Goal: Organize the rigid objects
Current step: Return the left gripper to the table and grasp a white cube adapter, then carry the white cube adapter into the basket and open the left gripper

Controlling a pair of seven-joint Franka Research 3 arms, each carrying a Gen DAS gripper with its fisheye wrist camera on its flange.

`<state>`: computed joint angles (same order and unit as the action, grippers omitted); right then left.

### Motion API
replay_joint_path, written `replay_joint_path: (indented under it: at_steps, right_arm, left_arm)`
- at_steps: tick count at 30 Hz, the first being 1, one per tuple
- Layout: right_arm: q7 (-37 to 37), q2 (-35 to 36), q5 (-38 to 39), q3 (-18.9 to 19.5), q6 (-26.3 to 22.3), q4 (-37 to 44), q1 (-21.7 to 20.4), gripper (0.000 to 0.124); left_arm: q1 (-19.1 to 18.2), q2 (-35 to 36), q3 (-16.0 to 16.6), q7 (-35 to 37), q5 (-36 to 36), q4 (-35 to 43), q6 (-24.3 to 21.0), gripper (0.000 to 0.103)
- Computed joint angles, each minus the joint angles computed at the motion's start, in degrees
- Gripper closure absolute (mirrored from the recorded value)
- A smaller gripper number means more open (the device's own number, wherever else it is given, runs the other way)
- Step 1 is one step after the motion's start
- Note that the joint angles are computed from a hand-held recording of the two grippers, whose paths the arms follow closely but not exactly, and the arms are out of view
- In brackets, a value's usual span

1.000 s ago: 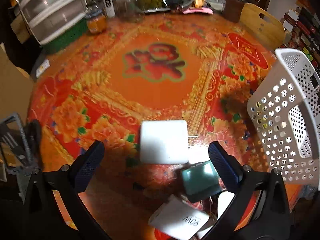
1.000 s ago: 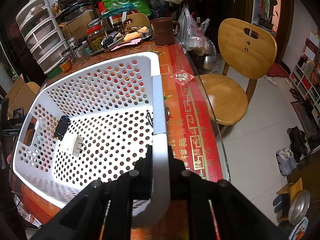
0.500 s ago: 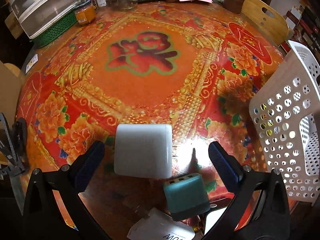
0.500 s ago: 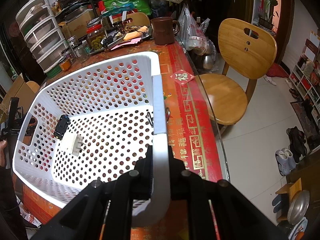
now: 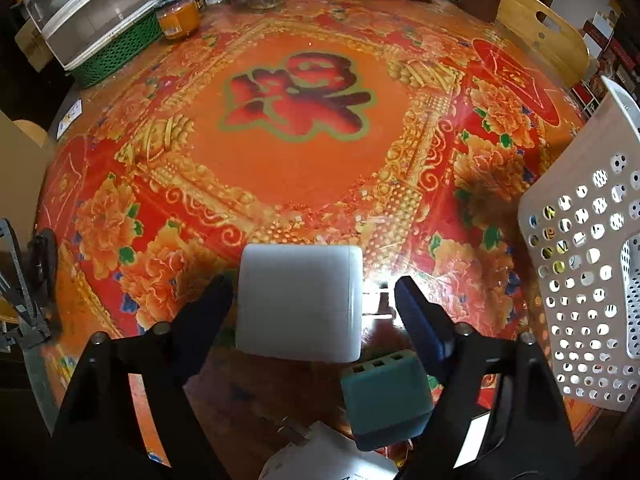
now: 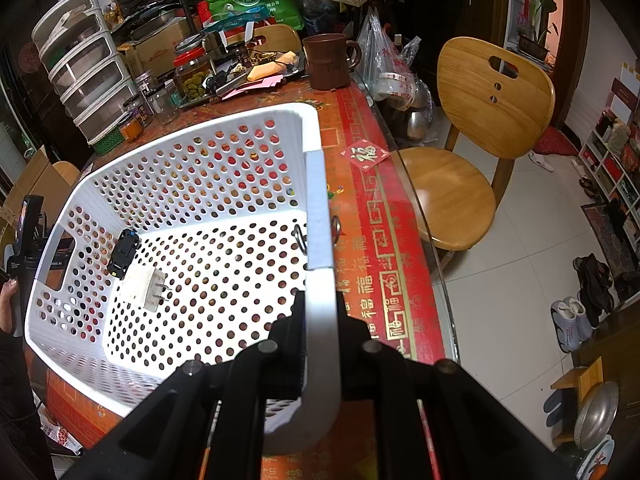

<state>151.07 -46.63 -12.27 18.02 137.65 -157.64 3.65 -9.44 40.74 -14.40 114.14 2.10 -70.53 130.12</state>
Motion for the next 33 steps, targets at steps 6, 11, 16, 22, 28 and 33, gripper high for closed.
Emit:
replay_joint_path:
  at_steps: [6,11,16,22,28,33]
  right_arm:
    - [0.1,0.1,-0.1,0.0,-0.1,0.1,0.1,0.115]
    - [0.1,0.2,-0.1,-0.1,-0.1,0.1,0.1,0.115]
    - [0.2,0.3,0.0,-0.1,0.0,-0.1,0.3,0.115]
    - [-0.1,0.2,0.0,-0.3,0.2,-0.4,0.3,0.115]
    - [-0.5,0.1,0.1,-0.4,0.0,-0.5,0.3,0.115]
    - [-0.6,0.2,0.1,-0.4,-0.1,-0.3,0.2,0.115]
  left_arm:
    - [0.2,0.1,-0.1,0.1,-0.2,0.0,-0.3,0.033]
    - [0.8,-0.4,-0.5,0.1,-1.3,-1.0,0.6,0.033]
    - [1.4,-1.6,-0.7,0.3,-1.8,-2.5,2.2,0.033]
    - [2.9,-6.1,-2.1,2.6,-3.8,-7.0,5.6,0.033]
    - [3.9,-13.2,-4.5,8.1,-7.8,-12.6,8.5,0.033]
    - [4.6,-20.2,-7.1,15.7,-15.0,-17.7,9.7,0.033]
